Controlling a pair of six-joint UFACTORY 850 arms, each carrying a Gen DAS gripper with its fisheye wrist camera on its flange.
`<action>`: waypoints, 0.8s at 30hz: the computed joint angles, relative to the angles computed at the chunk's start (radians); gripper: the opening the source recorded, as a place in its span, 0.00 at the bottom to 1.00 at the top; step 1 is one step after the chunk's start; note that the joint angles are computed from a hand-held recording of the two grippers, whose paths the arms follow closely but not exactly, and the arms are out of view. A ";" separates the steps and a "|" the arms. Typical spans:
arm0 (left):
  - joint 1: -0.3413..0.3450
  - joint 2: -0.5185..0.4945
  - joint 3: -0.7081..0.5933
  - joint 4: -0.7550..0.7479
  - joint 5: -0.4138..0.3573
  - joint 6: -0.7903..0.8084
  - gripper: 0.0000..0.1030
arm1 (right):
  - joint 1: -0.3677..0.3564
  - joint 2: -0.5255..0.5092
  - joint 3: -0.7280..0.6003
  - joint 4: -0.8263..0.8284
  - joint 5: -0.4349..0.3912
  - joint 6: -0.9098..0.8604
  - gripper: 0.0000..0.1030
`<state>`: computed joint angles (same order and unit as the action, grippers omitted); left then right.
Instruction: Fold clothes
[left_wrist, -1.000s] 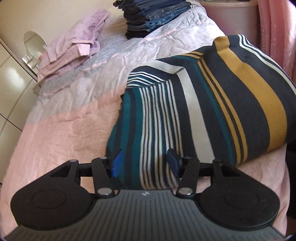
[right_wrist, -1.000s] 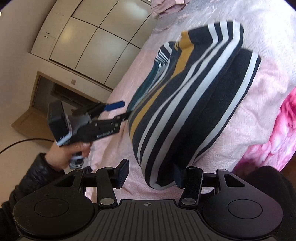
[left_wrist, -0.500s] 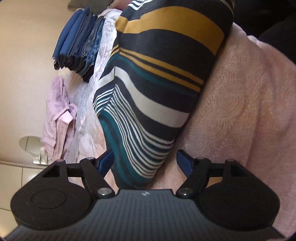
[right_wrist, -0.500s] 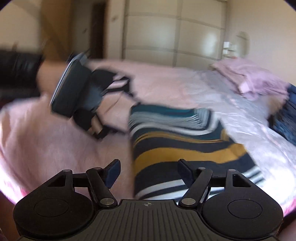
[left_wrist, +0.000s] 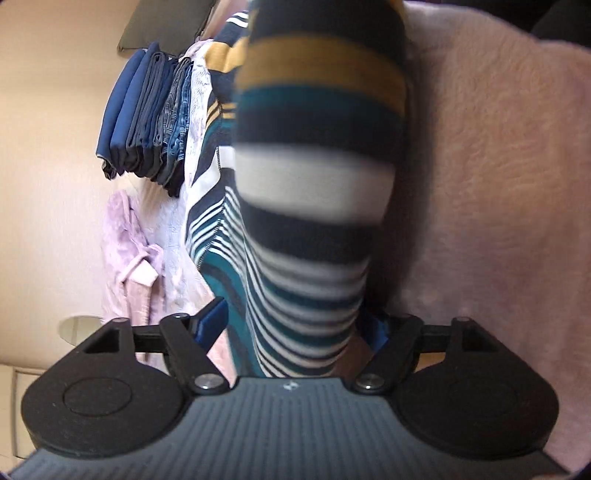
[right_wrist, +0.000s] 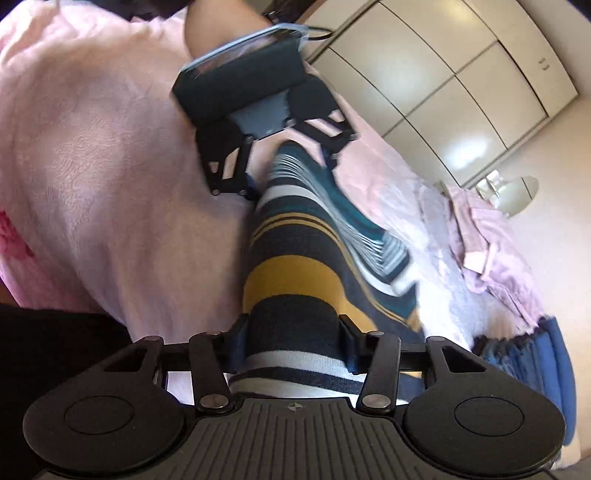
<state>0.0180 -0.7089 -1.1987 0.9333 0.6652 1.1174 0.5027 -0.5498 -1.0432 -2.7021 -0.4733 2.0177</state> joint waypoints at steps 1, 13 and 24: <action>-0.008 -0.003 -0.002 -0.019 -0.013 0.010 0.34 | -0.006 0.018 0.016 0.012 0.006 -0.011 0.47; -0.028 0.061 0.051 -0.147 -0.029 -0.038 0.18 | -0.008 -0.093 0.048 -0.006 -0.207 -0.153 0.73; 0.030 0.195 0.062 -0.211 0.001 -0.166 0.18 | -0.120 0.062 -0.019 -0.329 -0.047 0.006 0.46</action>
